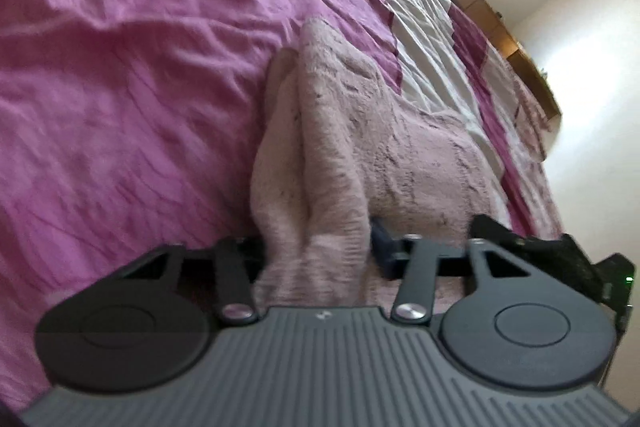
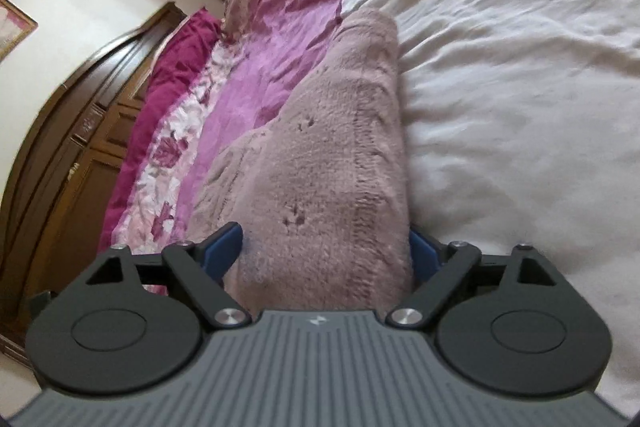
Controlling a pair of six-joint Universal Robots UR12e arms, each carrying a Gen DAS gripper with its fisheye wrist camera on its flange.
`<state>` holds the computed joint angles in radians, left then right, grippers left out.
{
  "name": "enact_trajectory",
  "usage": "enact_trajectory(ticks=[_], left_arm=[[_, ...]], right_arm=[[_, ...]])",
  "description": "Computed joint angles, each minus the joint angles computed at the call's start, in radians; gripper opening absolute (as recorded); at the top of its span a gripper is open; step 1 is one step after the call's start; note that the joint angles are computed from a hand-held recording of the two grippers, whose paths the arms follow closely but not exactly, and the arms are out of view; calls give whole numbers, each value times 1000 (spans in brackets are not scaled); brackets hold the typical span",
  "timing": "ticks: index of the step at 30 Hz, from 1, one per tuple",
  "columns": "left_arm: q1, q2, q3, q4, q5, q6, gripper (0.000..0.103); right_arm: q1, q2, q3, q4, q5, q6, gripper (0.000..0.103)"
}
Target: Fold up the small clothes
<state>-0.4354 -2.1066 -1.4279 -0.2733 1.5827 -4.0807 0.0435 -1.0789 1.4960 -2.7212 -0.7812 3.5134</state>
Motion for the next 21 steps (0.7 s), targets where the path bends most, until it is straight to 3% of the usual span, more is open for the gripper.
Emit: enact_trajectory(ticks=[1,5,12,21], left_arm=[[1,0,-3,15,-3,-18,37],[1,5,-8,38,-13,-75,34],[-22,14,17,39,-10,-72,33],[-78,16,29,31,-51,-65,33]], right_arm=[[6,0,-11,20,-22,-18,69],[8,-4,-40,62,-29,-26,55],[-16,-49,-40,85,22,-19,53],[-93,-218,129,113,12,-184,53]])
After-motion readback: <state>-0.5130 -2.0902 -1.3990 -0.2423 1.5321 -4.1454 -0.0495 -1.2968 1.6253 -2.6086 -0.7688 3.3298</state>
